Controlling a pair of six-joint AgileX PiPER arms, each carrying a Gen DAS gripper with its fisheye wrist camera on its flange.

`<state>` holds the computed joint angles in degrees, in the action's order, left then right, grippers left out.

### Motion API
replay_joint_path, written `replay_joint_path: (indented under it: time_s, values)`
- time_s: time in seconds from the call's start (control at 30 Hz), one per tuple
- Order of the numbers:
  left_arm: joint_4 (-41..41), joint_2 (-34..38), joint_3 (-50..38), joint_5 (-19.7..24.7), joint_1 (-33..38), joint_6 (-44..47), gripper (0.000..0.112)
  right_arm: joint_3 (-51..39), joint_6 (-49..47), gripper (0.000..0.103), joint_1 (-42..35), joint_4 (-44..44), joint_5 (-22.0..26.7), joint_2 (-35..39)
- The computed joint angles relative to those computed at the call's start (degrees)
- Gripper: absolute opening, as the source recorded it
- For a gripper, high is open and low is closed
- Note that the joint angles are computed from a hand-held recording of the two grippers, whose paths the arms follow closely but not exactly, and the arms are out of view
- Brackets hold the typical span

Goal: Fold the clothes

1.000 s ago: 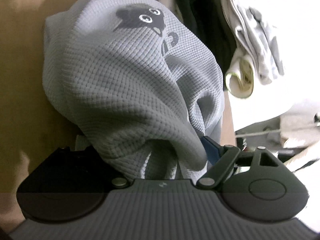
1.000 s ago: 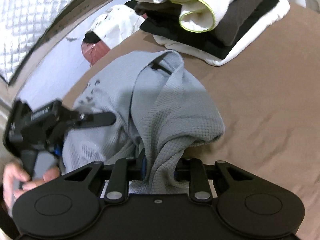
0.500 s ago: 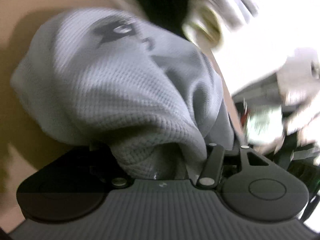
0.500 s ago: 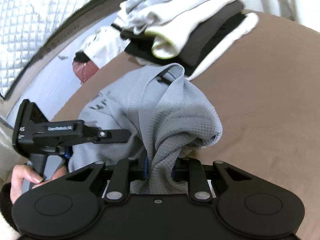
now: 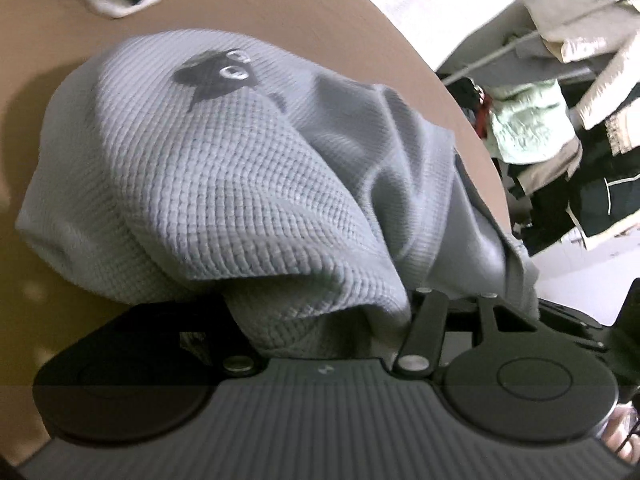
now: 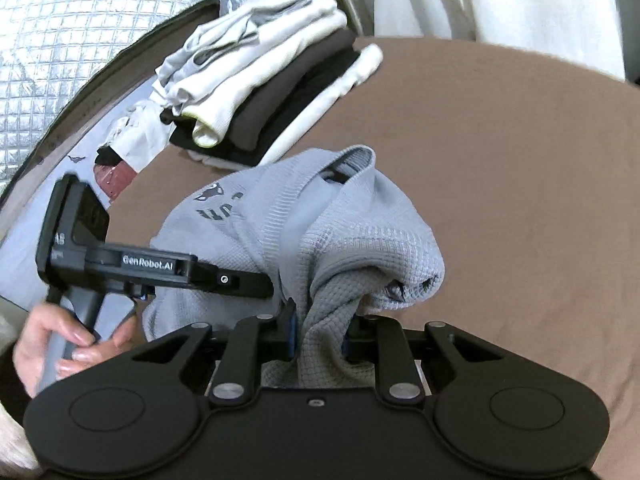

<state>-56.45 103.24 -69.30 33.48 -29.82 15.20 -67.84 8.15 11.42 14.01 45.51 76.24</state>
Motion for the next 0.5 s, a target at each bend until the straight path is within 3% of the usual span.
replay_joint_path:
  time_s: [0.07,0.13,0.33,0.5]
  values:
    - [5.06,-1.00,-0.76,-2.41,-3.07,-5.10,0.044,0.44,-2.97,0.023,-2.05,0.41,-0.65,-0.83]
    - [9.08,-3.25,0.17,-4.38,-4.97,-7.65,0.031,0.73,-6.72,0.022,-5.03,2.26,-1.50,-1.28]
    - [17.07,-9.93,0.63,-8.32,-9.32,-11.15,0.027,-2.71,-16.94,0.019,-15.16,4.97,-0.20,-2.54]
    - [30.27,-16.37,3.23,-19.00,-13.12,-19.48,0.027,-7.91,-20.93,0.019,-23.89,3.66,-0.84,-2.53]
